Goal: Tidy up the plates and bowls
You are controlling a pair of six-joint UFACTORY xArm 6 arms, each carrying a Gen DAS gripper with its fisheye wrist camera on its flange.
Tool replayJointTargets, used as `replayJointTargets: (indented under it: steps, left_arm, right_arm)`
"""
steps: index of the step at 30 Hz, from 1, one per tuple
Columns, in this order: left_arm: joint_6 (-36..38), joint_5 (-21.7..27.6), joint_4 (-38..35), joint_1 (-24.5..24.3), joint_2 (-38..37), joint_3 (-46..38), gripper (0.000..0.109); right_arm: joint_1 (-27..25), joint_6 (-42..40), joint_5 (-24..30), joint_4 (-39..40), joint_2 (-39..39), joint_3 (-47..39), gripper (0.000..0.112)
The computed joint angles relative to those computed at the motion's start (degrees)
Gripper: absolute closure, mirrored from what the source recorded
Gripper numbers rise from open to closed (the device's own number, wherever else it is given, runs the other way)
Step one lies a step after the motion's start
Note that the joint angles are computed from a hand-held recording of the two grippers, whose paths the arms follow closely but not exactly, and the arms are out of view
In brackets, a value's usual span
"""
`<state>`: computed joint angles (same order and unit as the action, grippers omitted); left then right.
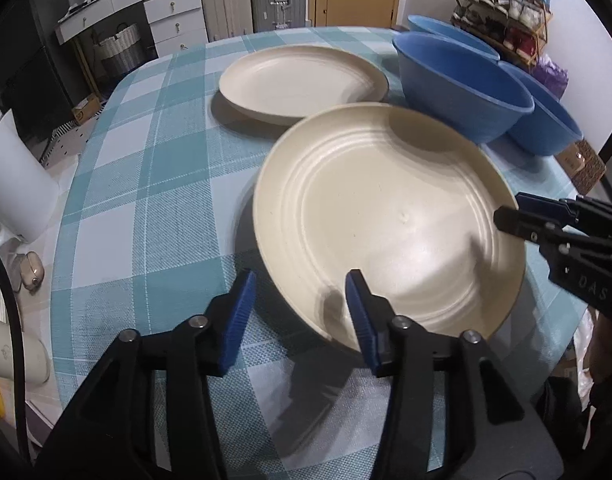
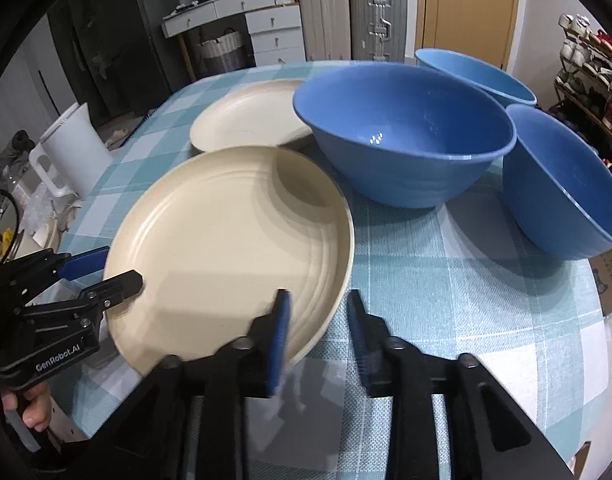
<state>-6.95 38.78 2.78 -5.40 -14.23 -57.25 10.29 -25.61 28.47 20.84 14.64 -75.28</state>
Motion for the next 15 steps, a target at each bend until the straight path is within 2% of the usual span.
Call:
replayJointTargets:
  steps: [1,3,5,7,8,9,12,15]
  left_arm:
    - [0.4,-0.4,-0.9,0.3,-0.3,0.2,0.058]
    - [0.9,-1.2,-2.3,0.9,-0.9,0.4,0.051]
    - [1.3,-2.2,-4.1,1.6,-1.5,0.7,0.041]
    - [1.8,-3.1,-6.5,2.5,-2.2,1.0,0.033]
    - [2.0,-3.4,-7.3,2.8,-2.5,1.0,0.029]
    - [1.8,-3.7,-8.0,3.1,-2.8,1.0,0.028]
    - [2.3,-4.5,-10.0,3.9,-3.5,1.1,0.025]
    - [1.7,-5.7,-10.1,4.3,-4.4,1.4,0.006]
  right_arm:
    - [0.0,-1.2,-0.2,1.4,-0.4,0.2,0.063]
    - [-0.2,-3.6,-0.1,4.1,-1.2,0.5,0.06]
    - [-0.2,-5.0,-0.2,5.4,-1.8,0.8,0.051]
    - [-0.3,-7.7,-0.4,8.2,-2.5,1.0,0.036]
    - [-0.4,-9.3,-0.4,10.0,-2.8,1.0,0.033]
    - [-0.5,-10.4,-0.5,11.4,-3.0,1.0,0.029]
    - [-0.8,-11.6,-0.3,12.9,-3.1,0.1,0.028]
    - [-1.1,-13.3,-0.4,14.7,-2.9,-0.9,0.014]
